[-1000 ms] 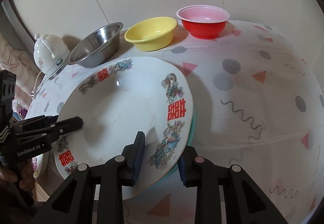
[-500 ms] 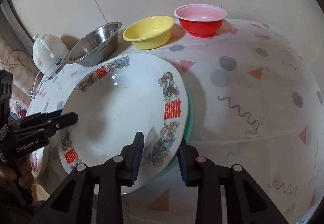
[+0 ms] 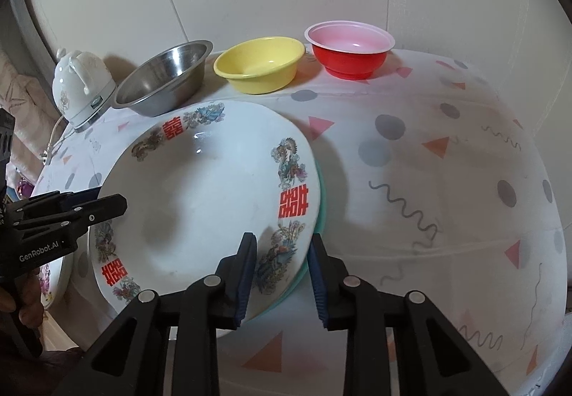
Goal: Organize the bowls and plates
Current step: 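Lower the red-character plate onto the teal plate and open the right gripper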
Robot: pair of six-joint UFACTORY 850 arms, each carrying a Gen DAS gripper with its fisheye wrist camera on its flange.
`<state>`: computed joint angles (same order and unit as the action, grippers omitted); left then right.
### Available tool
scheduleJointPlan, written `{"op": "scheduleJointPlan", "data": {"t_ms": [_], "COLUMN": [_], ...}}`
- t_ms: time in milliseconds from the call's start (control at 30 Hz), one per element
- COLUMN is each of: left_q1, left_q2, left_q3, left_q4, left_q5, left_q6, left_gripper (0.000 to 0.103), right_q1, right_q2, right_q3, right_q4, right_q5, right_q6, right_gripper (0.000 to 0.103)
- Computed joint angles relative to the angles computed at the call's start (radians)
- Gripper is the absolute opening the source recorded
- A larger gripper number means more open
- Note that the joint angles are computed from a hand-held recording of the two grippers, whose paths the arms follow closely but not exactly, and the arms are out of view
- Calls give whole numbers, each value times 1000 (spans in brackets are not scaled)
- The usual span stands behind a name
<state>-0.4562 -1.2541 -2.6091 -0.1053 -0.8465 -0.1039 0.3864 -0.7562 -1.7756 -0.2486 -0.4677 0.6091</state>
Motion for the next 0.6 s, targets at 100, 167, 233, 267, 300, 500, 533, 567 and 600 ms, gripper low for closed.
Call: {"op": "scheduleJointPlan", "data": {"t_ms": [100,167,233,267,300,500,533,567,600], "left_q1": [-3,-3,-5,-6,-7,-16,-18,-19,-20], "left_q2": [16,11,8,10,15,66,77,87,98], "left_q3": [24,15,9,12,20,106,123,141,159], "left_q4": [21,25,37,41,46,94,103,112,115], "left_q5": [17,11,8,9,14,64,74,85,97], "left_q6": [-15,-25,-40,-47,-54,-108,-117,-126,-135], "left_gripper": [34,35,35,35,35,36,36,36,36], "right_q1": [4,1,1,4,6,4,4,2,0], "right_q2": [7,10,3,-6,-6,-7,-6,-2,1], "right_q3": [5,6,-7,-20,-21,-24,-23,-19,-17], "right_q4": [-57,-44,-37,-48,-56,-50,-59,-64,-61], "right_q5": [-7,-3,-18,-39,-39,-41,-42,-36,-31], "right_q6": [63,55,35,36,37,12,21,27,25], "right_gripper": [29,29,29,29,29,29,29,29,29]}}
